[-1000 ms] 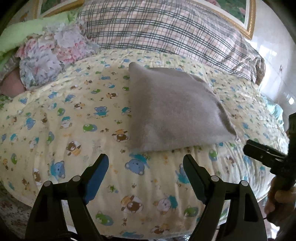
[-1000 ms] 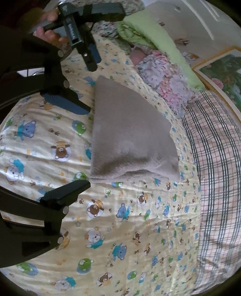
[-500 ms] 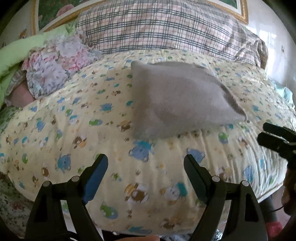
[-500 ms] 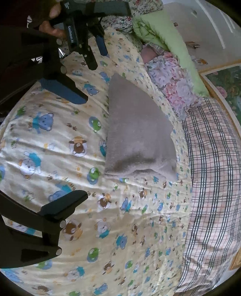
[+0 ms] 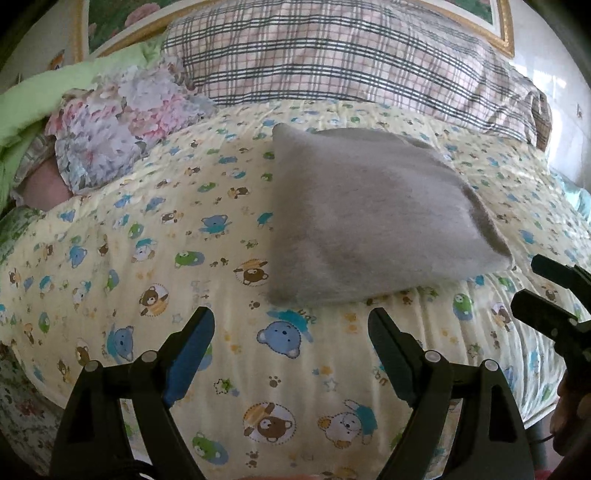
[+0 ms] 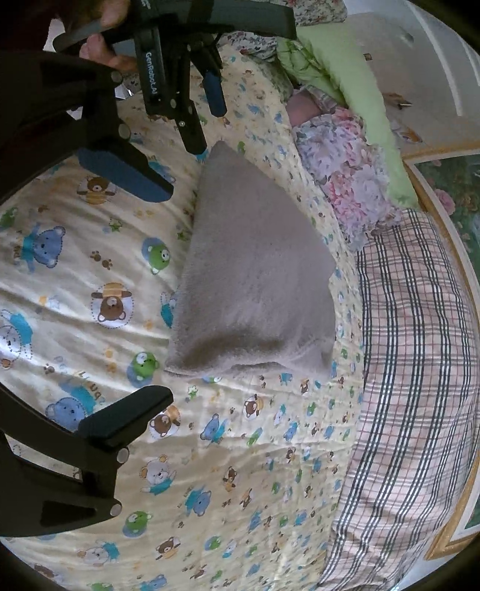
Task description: Fold small clothes
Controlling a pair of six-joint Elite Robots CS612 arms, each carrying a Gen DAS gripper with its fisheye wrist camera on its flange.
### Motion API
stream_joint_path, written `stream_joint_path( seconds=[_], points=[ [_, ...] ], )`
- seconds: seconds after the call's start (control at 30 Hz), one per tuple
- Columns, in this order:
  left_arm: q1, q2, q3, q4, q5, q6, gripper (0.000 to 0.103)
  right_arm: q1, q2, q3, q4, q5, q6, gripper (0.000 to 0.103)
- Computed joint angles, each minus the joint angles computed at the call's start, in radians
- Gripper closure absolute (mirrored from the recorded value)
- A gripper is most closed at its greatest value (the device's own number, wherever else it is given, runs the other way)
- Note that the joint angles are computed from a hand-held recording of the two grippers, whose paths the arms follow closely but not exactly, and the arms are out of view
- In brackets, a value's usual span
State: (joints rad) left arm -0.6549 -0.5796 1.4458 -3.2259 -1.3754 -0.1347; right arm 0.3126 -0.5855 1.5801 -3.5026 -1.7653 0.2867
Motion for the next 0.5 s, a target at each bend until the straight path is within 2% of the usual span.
stream_joint_path(
  seconds=[0.5],
  points=[
    [-0.004, 0.009, -0.023, 0.021, 0.022, 0.001, 0.017, -0.004, 0.009, -0.031, 0.026, 0.012, -0.008, 0.003]
  ],
)
